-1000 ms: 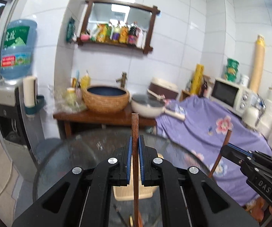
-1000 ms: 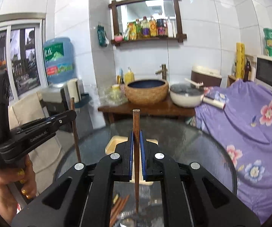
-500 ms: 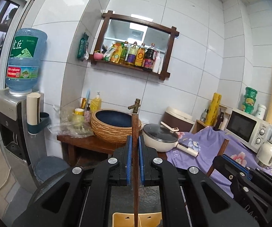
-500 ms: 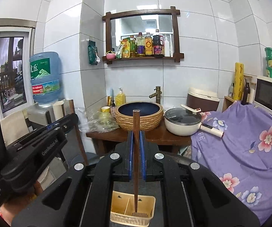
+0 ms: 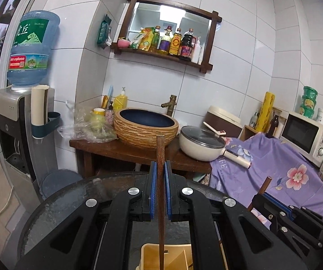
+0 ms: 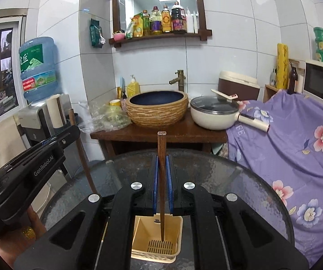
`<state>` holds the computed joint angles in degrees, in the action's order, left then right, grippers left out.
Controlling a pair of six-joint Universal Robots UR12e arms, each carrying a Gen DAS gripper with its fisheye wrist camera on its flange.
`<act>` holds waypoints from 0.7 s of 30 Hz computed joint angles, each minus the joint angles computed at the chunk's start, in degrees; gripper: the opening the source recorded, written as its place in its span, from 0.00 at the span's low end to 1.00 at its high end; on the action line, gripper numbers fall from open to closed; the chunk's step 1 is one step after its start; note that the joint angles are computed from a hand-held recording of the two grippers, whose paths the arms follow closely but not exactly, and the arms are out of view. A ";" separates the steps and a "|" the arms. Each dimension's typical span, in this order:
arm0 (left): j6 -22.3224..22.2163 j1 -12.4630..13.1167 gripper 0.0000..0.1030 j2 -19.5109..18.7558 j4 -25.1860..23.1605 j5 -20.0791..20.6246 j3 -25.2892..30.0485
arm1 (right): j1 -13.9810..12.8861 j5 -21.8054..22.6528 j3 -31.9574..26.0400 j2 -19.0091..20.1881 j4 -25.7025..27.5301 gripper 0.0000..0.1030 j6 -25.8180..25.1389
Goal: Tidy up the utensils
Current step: 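Lift both held chopsticks and carry them over the cream utensil holder, then open both tools to drop the chopsticks into the holder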
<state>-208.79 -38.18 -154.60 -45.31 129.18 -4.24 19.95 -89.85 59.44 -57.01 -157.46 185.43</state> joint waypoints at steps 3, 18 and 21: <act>-0.06 0.04 0.06 1.63 1.19 -0.68 -4.07 | -0.10 0.32 0.61 0.09 0.24 0.07 0.28; -3.20 0.41 0.06 4.24 -1.17 -3.22 -10.78 | 0.26 -1.16 1.51 0.34 -1.12 0.08 -0.27; -3.53 0.45 0.07 4.26 -1.59 -3.57 -10.85 | 0.22 -1.45 1.50 0.35 -1.02 0.08 -0.05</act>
<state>-212.31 -37.73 -150.34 -46.90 125.61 -15.08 20.17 -91.30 60.93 -56.66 -158.48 185.38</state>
